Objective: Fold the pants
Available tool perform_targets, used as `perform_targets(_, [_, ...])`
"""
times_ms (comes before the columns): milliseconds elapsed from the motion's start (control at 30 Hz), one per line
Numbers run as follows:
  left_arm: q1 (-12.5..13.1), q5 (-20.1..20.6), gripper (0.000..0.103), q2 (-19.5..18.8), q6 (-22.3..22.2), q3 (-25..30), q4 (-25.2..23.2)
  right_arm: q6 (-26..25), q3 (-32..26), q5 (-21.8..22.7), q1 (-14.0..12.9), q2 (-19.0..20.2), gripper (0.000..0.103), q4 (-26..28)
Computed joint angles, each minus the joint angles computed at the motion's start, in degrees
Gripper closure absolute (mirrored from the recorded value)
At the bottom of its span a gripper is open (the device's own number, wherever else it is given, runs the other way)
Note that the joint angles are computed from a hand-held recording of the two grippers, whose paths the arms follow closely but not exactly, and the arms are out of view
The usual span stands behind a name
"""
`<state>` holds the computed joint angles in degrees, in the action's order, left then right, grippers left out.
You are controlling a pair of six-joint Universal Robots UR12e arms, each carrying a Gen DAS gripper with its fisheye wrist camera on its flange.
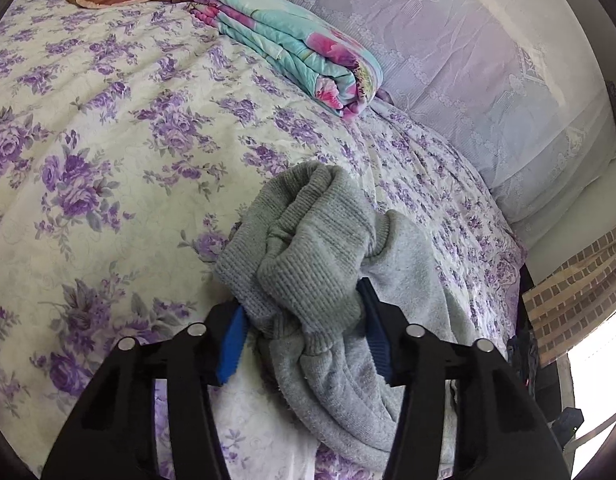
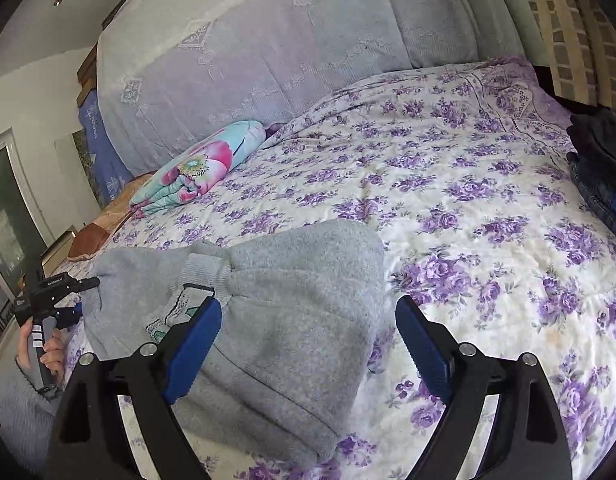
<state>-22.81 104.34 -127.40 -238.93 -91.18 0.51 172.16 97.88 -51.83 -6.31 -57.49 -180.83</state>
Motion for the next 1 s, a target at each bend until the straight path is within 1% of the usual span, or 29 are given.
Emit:
perform_targets(33, [-0.3, 0.8, 0.058, 0.1, 0.5, 0.1, -0.3, -0.6, 0.0, 0.0, 0.1, 0.0, 0.014, -0.1])
perform_targets(167, [-1.5, 4.0, 0.063, 0.7, 2.0, 0.7, -0.5, -1.6, 0.1, 1.0, 0.0, 0.3, 0.014, -0.6])
perform_targets(300, [-3.5, 8.6, 0.064, 1.0, 5.8, 3.0, -2.3, 0.5, 0.2, 1.7, -1.0, 0.6, 0.014, -2.2])
perform_targets(433, [-6.1, 13.8, 0.064, 0.1, 14.0, 8.6, -5.5, 3.4, 0.3, 1.9, -2.2, 0.9, 0.014, -3.9])
perform_targets(500, [-7.6, 16.1, 0.064, -1.1, 19.0, 12.7, -7.2, 4.8, 0.4, 2.1, -2.8, 1.0, 0.014, -4.5])
perform_targets(567, [-8.9, 17.3, 0.065, -3.0, 24.3, 17.4, -8.7, 6.1, 0.5, 3.1, -3.5, 1.3, 0.014, -5.2])
perform_targets(600, [-9.5, 17.6, 0.073, -4.1, 26.5, 19.9, -9.3, 6.7, 0.6, 3.4, -3.8, 1.4, 0.014, -5.8])
perform_targets(667, [-10.4, 15.8, 0.074, -6.3, 30.5, 25.1, -12.0, 8.0, 0.7, 4.1, -4.5, 1.7, 0.014, -7.2])
perform_targets(700, [-10.9, 15.6, 0.074, -7.9, 32.5, 28.2, -13.8, 8.7, 0.8, 4.4, -4.8, 1.8, 0.014, -7.9])
perform_targets(767, [-12.0, 15.5, 0.074, -11.8, 36.7, 35.0, -18.0, 10.2, 1.0, 5.0, -5.4, 2.1, 0.014, -9.3])
perform_targets(800, [-12.4, 14.4, 0.075, -13.7, 38.3, 38.0, -19.9, 11.0, 1.1, 5.4, -5.8, 2.3, 0.014, -9.8])
perform_targets(867, [-13.0, 12.5, 0.076, -17.3, 40.0, 43.4, -24.2, 13.1, 0.8, 5.7, -6.3, 2.8, 0.014, -10.1])
perform_targets(900, [-13.1, 11.8, 0.076, -18.6, 40.1, 45.3, -26.0, 13.7, 0.4, 6.2, -6.4, 2.8, 0.014, -8.9])
perform_targets(933, [-13.2, 11.5, 0.076, -19.5, 39.8, 46.5, -27.3, 14.7, 0.2, 7.4, -6.8, 3.1, 0.014, -9.6])
perform_targets(1000, [-13.3, 11.6, 0.076, -20.3, 39.3, 47.4, -28.4, 15.4, -0.1, 7.2, -6.9, 3.5, 0.014, -10.8])
